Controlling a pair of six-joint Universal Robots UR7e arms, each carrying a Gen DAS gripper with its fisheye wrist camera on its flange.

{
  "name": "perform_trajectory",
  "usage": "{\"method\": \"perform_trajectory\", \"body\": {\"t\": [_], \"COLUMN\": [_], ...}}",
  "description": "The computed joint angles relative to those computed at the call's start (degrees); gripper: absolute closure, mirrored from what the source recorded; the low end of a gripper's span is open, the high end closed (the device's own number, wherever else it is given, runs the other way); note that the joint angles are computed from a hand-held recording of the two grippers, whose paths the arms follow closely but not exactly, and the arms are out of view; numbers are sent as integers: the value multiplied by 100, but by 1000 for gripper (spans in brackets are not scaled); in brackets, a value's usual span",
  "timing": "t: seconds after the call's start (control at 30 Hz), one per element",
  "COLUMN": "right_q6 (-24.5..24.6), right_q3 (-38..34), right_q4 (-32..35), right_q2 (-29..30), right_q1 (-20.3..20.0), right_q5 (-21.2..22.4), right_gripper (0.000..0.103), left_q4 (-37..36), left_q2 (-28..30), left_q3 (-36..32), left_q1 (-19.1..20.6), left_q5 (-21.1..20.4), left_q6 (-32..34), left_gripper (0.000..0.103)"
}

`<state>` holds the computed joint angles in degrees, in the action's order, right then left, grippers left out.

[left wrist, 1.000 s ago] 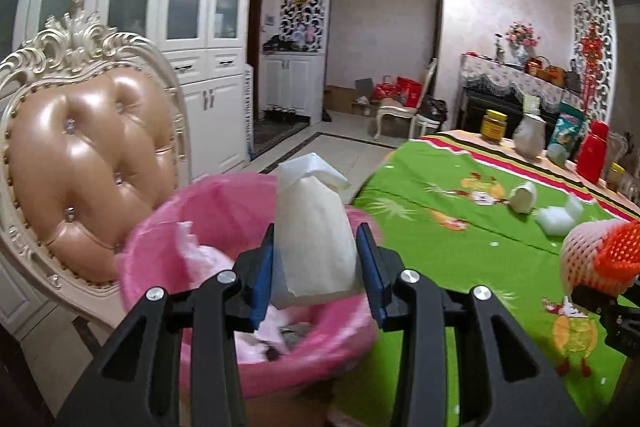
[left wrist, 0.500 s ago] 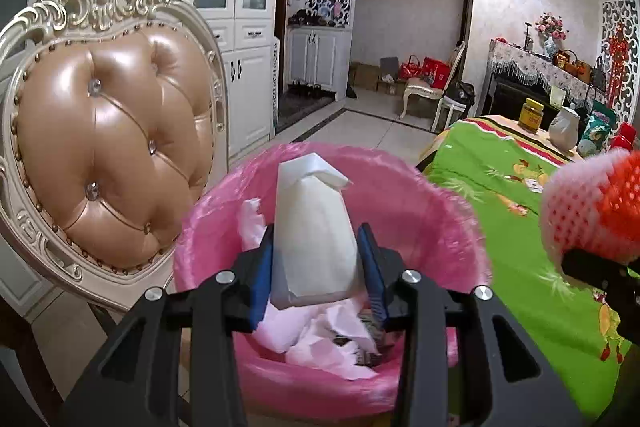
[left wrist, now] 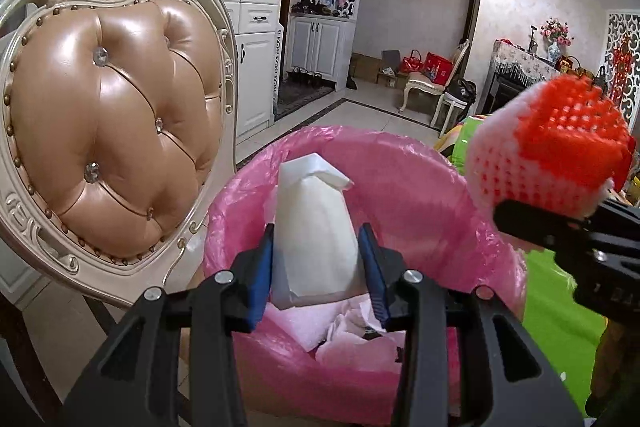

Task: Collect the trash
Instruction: 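Carry the tissue pack and fruit net to the pink bin and release both, then move both open tools back over the table trash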

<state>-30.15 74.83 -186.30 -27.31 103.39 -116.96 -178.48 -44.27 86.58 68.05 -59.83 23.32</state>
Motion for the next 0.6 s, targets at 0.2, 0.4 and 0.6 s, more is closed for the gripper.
{"method": "perform_trajectory", "body": {"t": [0.2, 0.4, 0.6], "right_q6": [-11, -24, -111], "right_q3": [-175, 19, 731], "right_q4": [132, -155, -739], "right_q2": [101, -7, -493], "right_q1": [-53, -76, -140], "right_q5": [42, -12, -102], "right_gripper": [39, 32, 25], "left_q4": [-3, -320, -748], "left_q2": [13, -49, -76], "left_q3": [-20, 109, 312], "left_q1": [52, 35, -48], "left_q5": [-70, 12, 102], "left_q6": [-62, -91, 105], "left_gripper": [53, 23, 5]}}
